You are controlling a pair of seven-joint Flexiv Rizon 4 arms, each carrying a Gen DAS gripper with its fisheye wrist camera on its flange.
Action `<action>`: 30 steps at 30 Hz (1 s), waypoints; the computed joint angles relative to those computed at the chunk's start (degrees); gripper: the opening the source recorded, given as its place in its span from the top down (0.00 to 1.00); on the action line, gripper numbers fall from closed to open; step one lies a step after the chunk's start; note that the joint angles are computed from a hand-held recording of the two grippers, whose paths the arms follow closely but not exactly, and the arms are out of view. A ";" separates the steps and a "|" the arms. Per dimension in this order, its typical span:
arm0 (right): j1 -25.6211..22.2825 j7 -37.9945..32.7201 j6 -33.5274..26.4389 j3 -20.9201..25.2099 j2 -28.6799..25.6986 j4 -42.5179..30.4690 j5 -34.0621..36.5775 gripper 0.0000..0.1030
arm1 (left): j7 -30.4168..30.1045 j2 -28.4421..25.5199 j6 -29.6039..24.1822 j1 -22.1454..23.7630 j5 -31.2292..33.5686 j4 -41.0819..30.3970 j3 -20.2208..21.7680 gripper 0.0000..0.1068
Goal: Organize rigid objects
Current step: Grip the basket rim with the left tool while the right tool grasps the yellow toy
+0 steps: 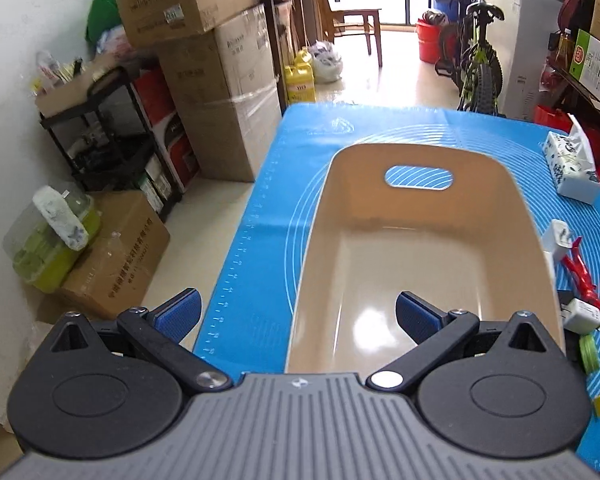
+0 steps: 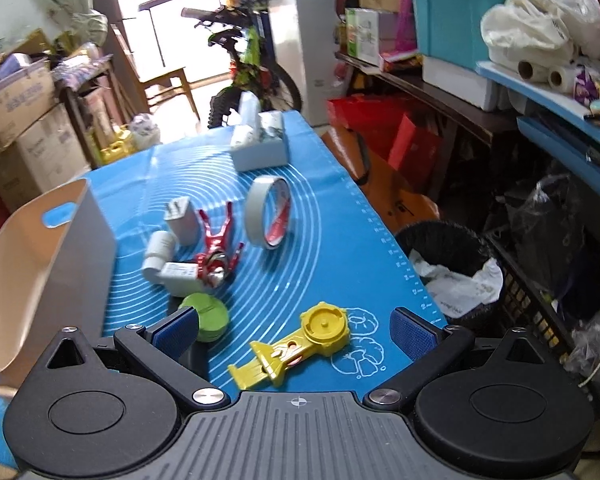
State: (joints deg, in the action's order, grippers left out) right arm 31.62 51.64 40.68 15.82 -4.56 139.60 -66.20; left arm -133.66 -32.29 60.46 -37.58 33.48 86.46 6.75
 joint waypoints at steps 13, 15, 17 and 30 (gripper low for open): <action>-1.06 -4.50 4.73 -2.90 -7.00 -1.83 7.93 0.02 | 13.48 -4.01 3.04 6.79 -16.10 4.07 -4.44 0.26; -1.03 -2.59 5.07 -3.46 -7.36 -1.77 8.04 0.03 | 16.11 -3.96 4.00 8.02 -18.27 5.24 -5.71 0.29; -1.08 -2.45 5.04 -3.86 -7.73 -2.03 7.97 0.03 | 18.06 -3.87 4.74 8.62 -20.25 6.16 -6.36 0.35; -0.50 -8.11 4.02 -5.75 -13.70 -8.63 17.48 0.17 | 24.87 -4.60 3.63 9.37 -26.87 6.74 -6.87 0.76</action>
